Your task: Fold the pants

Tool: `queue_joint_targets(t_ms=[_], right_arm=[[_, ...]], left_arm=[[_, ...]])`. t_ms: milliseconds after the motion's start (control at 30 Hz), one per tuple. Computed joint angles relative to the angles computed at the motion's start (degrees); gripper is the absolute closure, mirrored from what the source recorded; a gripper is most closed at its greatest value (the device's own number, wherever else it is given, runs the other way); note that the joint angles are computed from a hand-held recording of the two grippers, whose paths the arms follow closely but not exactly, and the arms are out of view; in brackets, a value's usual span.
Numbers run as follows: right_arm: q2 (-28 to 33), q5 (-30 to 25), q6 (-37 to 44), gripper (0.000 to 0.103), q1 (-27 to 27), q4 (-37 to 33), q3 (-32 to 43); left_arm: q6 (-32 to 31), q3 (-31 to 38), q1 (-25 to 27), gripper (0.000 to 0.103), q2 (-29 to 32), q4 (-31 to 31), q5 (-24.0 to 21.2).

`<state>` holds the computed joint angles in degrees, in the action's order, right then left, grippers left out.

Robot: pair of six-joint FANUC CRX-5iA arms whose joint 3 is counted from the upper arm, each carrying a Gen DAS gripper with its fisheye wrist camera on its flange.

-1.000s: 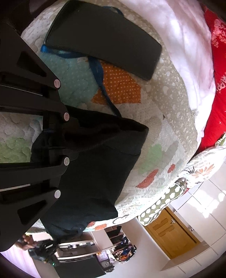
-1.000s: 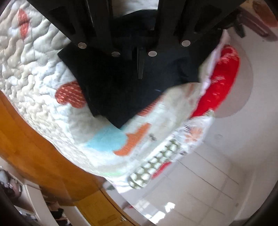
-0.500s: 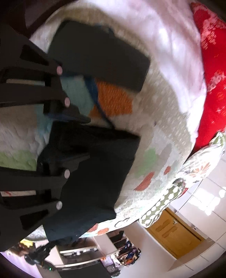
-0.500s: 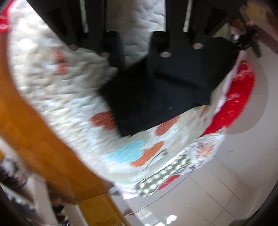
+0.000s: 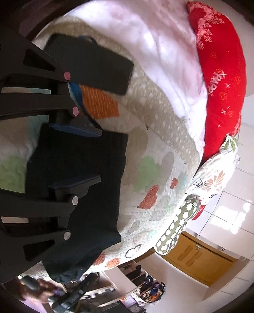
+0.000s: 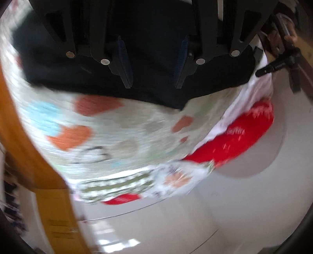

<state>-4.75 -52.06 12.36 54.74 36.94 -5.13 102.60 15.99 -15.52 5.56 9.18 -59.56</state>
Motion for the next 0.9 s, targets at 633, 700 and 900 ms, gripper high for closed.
queue_joint_targets(t_ms=[633, 700, 900], right_arm=[[20.4, -5.2, 24.3, 0.101, -8.1, -13.2, 20.5], [20.8, -5.2, 22.8, 0.101, -8.4, -12.9, 20.6], [13.2, -2.1, 15.6, 0.099, -7.7, -10.1, 13.4]], left_arm=[[6.1, 8.4, -2.1, 0.058, 9.9, -5.4, -1.6], [6.2, 8.5, -2.1, 0.056, 9.8, -5.5, -2.0], [6.3, 8.4, -2.2, 0.056, 8.4, -5.8, -2.8]])
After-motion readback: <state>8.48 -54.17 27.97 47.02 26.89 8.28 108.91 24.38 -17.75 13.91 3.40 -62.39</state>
